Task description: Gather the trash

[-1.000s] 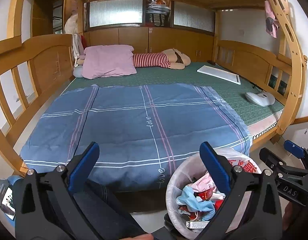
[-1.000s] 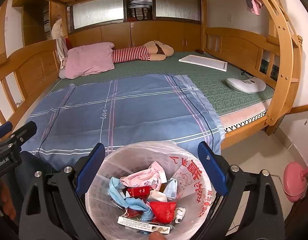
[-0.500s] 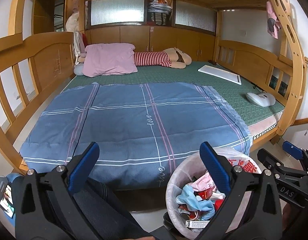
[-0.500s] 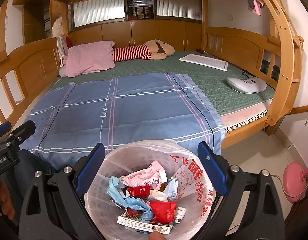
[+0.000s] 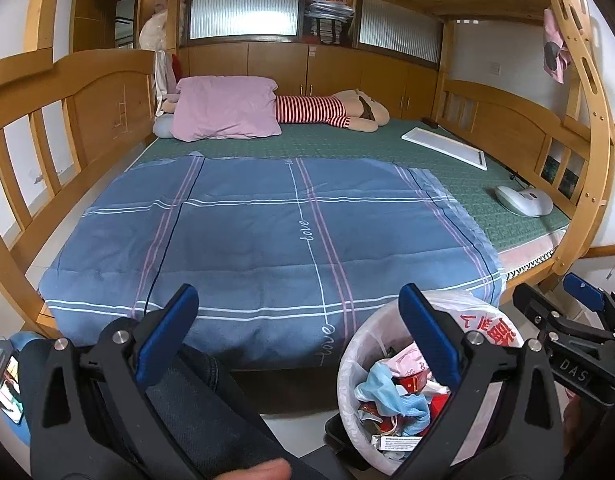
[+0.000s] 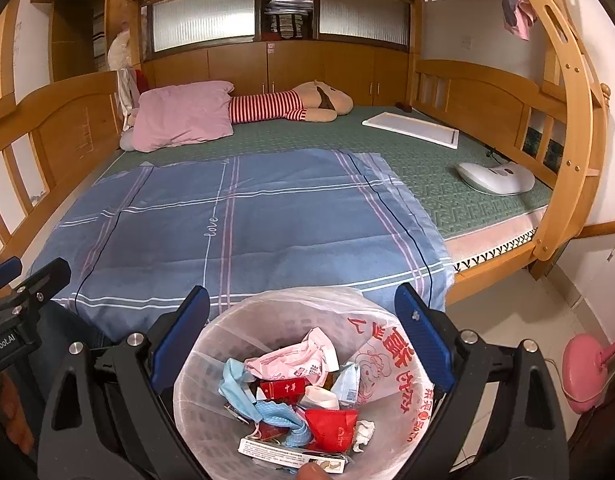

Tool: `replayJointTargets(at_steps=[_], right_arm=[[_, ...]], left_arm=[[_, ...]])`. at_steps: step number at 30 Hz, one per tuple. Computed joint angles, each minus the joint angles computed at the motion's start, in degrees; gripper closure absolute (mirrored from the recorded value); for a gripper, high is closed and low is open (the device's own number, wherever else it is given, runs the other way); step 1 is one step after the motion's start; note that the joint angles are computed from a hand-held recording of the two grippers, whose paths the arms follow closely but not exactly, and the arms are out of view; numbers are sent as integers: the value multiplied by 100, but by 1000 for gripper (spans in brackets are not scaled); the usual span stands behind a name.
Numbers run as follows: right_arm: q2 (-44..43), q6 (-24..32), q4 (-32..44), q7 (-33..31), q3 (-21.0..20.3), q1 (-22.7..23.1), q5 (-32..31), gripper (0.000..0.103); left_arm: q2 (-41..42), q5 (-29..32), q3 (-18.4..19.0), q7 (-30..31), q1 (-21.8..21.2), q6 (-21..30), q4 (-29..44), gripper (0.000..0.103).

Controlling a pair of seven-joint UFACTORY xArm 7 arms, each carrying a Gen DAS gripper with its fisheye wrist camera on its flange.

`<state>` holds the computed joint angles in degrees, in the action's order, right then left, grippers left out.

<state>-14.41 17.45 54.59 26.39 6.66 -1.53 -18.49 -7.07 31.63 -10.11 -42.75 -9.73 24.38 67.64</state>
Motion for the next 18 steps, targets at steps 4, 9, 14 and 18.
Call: replayJointTargets(at_steps=[4, 9, 14, 18], right_arm=[[3, 13, 8, 4, 1, 7, 7, 11], [12, 11, 11, 38, -2, -1, -5, 11], [30, 4, 9, 9, -21, 17, 16, 11], [34, 12, 12, -6, -28, 27, 33, 11]], left_arm=[[13, 21, -7, -38, -7, 26, 18, 3], [19, 24, 4, -44, -22, 33, 27, 3], [30, 44, 11, -50, -24, 22, 28, 3], [32, 51, 8, -67, -26, 31, 34, 3]])
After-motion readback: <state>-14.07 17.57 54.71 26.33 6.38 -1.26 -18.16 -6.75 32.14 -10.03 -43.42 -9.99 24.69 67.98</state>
